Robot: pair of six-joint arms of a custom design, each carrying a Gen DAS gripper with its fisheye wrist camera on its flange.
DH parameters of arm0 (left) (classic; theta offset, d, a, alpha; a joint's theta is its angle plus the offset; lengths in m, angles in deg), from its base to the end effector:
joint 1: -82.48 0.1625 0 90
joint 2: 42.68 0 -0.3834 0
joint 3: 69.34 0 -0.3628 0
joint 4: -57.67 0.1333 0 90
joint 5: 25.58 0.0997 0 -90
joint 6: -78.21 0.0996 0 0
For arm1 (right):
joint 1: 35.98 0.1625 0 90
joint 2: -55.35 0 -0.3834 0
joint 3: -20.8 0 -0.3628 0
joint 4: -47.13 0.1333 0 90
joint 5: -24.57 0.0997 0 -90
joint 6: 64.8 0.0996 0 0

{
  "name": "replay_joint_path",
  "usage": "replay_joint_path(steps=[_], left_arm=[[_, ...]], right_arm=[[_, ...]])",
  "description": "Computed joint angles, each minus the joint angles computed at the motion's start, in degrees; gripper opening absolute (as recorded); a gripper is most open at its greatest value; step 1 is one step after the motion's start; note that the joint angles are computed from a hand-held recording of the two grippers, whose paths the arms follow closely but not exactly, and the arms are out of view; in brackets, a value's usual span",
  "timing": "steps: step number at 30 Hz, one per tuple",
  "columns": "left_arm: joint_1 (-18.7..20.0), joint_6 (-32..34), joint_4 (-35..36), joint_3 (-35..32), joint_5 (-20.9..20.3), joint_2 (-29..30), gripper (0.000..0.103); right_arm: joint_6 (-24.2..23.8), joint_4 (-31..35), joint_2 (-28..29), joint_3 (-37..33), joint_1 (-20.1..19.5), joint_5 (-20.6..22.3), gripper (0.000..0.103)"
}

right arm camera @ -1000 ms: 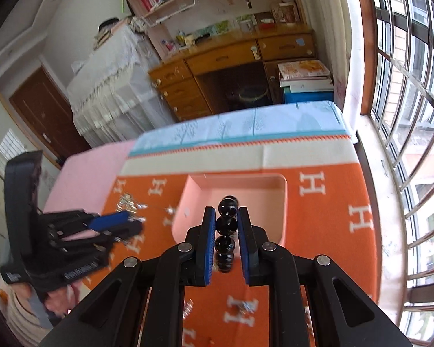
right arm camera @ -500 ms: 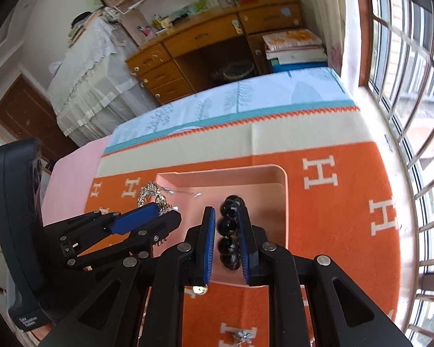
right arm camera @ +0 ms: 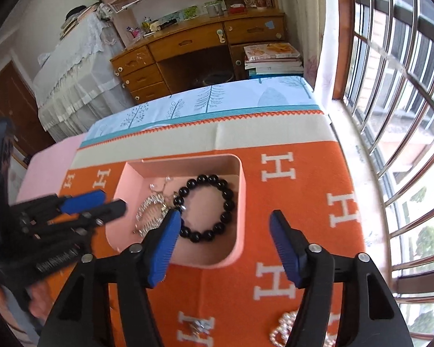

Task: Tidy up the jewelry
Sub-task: 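Carry the comb and bracelet into the pink tray and open both tools, then withdraw both tools from the tray toward the remaining jewelry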

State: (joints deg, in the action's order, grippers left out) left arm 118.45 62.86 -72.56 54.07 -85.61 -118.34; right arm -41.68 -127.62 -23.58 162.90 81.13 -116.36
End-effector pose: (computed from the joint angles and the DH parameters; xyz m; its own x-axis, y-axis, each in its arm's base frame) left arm -0.2376 -0.3986 0.1668 -0.6520 0.5590 -0.5122 0.6531 0.7573 -0.0049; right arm 0.2108 -0.2889 0.1933 -0.8020 0.2946 0.5196 -0.1183 0.7742 -0.6217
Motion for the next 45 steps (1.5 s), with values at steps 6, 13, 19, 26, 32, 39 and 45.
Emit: replay_joint_path(steps=[6, 13, 19, 26, 32, 39, 45], left_arm=[[-2.67, 0.48, -1.37, 4.22, 1.36, -7.41, 0.037], [-6.05, -1.82, 0.07, 7.55, 1.55, -16.43, 0.037], [-9.84, -4.89, 7.36, 9.79, 2.9, -23.54, 0.037], [-14.15, -11.82, 16.5, 13.08, 1.15, -33.66, 0.048], [-21.19, -21.09, 26.63, 16.78, 5.09, -43.58, 0.048], [-26.38, -30.72, 36.67, 20.23, 3.88, -52.81, 0.048], [-31.2, -38.96, 46.03, 23.09, 2.78, -59.62, 0.048]], right_arm=[[3.85, 4.49, -2.51, 1.03, 5.64, -1.57, 0.087], [12.04, 13.34, -3.74, 0.33, 14.22, -7.94, 0.087], [19.5, 14.82, -3.85, 1.33, 21.56, -13.47, 0.087], [32.96, 40.32, -8.38, -1.49, 29.53, -13.27, 0.088], [48.51, 57.37, -8.15, -4.36, 38.16, -13.73, 0.088], [57.11, 59.7, -7.49, -3.15, 42.91, -7.64, 0.088], [58.26, 54.93, -5.98, -0.33, 44.34, -2.88, 0.088]])
